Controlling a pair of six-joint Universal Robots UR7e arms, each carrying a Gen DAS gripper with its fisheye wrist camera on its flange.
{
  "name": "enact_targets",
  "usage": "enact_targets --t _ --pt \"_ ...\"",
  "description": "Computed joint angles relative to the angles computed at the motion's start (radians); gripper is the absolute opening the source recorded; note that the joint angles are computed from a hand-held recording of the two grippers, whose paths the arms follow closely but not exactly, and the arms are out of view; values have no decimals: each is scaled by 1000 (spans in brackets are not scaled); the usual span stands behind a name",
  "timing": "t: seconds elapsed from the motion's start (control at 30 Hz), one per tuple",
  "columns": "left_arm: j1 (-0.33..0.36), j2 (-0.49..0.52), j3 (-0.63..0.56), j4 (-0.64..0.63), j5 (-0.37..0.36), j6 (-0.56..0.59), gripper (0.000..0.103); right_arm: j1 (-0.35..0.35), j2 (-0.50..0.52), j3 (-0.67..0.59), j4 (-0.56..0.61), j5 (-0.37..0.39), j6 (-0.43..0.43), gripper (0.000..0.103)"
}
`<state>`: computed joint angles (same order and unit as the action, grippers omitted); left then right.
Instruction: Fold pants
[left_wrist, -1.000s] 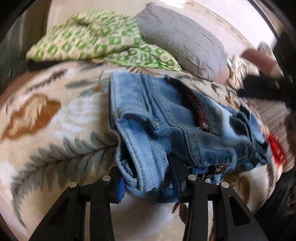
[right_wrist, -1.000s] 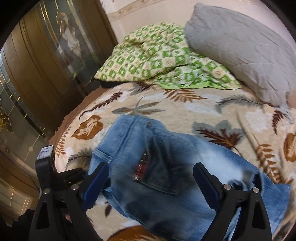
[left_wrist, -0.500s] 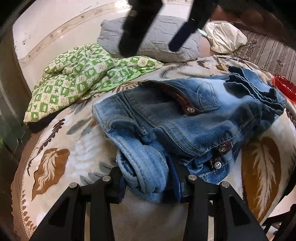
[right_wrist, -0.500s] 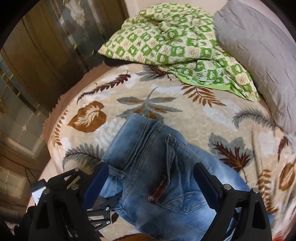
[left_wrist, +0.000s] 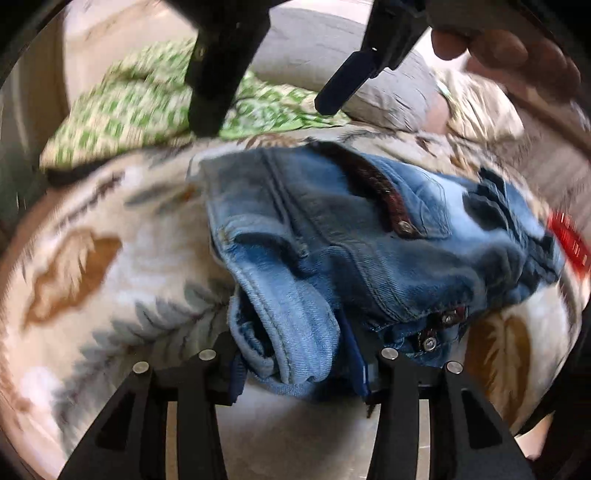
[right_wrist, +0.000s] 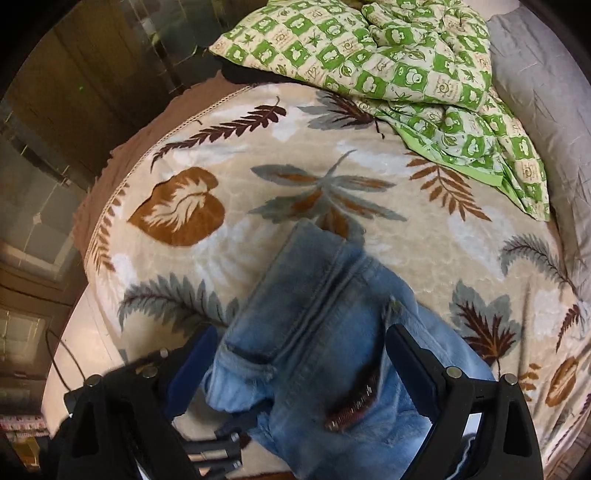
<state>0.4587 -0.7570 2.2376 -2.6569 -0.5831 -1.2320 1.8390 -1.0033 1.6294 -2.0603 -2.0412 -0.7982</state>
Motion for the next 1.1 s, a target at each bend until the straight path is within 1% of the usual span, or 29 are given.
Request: enact_targets --t 0.1,0.2,0.3,0.4,0.43,0.47,0.5,0.53,0.57,0.6,0.67,0.77,0.87,0.93,1.03,1.1 --pt "9 0 19 -73 -21 -24 51 18 26 5 -47 -14 11 94" --pt "11 7 8 -54 -22 -41 51 35 53 13 -85 -46 -3 94" --pt "8 8 6 -40 -17 -56 51 52 79 38 -152 -101 -43 94" --pt "11 9 14 -66 -14 -46 51 62 109 56 -216 -164 -72 94" --pt "10 10 14 -66 -13 -47 51 65 125 66 -257 -199 -92 93" --pt "8 11 14 -61 -12 -51 51 65 131 76 -289 -217 -115 89" --pt "7 12 13 -58 -12 -55 51 66 137 87 -325 -234 -156 56" --pt "5 11 14 -54 -12 -58 51 67 140 92 -333 -243 -184 25" --pt "4 10 14 -51 -12 -61 51 68 142 103 -361 -262 -219 18" --pt "4 10 13 -44 -10 -62 51 66 135 107 -360 -260 -238 15" --pt "1 10 5 -14 -5 -67 51 64 115 118 -371 -248 -276 14" --pt "-11 15 -21 66 18 -83 47 61 84 102 -321 -219 -264 13" --pt "-28 22 -64 212 43 -131 45 50 45 81 -260 -173 -242 13" --pt "-39 23 -97 313 53 -169 43 34 8 75 -228 -133 -241 12" --pt "-59 22 -142 431 69 -220 40 5 -43 65 -181 -65 -236 12" --pt "-76 23 -168 469 85 -227 39 -25 -81 45 -132 5 -222 12"
